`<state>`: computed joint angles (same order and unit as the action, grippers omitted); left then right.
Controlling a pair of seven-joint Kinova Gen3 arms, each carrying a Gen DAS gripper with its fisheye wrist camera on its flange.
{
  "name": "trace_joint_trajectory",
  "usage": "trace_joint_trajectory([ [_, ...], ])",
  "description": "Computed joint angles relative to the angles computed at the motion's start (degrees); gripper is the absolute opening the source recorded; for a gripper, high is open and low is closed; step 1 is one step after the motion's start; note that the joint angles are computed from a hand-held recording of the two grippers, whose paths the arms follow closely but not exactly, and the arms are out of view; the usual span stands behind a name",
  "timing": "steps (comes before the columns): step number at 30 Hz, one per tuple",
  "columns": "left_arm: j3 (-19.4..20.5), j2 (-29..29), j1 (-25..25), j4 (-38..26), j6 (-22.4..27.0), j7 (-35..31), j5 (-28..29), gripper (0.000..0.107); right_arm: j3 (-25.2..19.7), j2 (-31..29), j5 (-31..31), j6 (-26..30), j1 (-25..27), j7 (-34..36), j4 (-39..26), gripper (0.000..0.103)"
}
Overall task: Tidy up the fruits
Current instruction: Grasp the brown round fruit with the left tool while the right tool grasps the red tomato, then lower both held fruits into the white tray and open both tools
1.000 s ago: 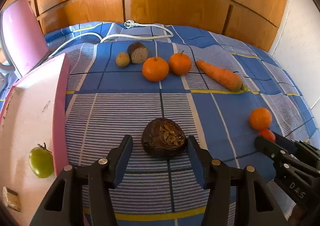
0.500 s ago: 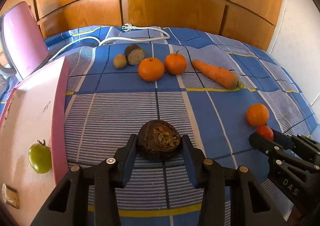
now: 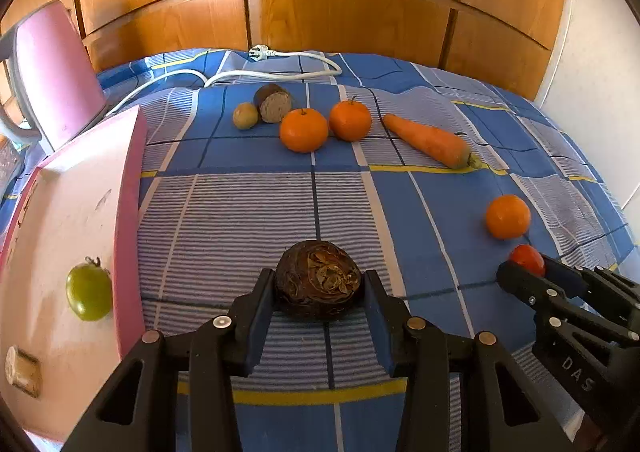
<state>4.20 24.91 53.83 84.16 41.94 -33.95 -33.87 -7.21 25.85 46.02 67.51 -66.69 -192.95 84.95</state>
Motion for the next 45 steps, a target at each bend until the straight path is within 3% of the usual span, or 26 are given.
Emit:
trace_joint_trajectory([
  [11,-0.3,-4.7,1.7,3.4,-0.5,6.5,-6.1,0.044,-0.2,0.4,0.1,-0.8,-0.7,2.5,-1.6,0.028],
  [22,2.1,-9.7,0.5,7.2,1.3,16.7,-14.1,0.044,0.4,1.3,1.0,-1.6,-2.0,6.6,-5.2,0.028],
  [35,6.3,-14.0,-3.7,11.8,5.0,26.3,-20.7,0.044,1.3,3.3,0.3,-6.4,-2.7,14.8,-10.7,0.028],
  [45,8.6,-16.7,-7.4,15.1,6.1,30.9,-22.6,0.044,3.2,6.5,-3.4,-9.3,-3.1,24.1,-17.6,0.028],
])
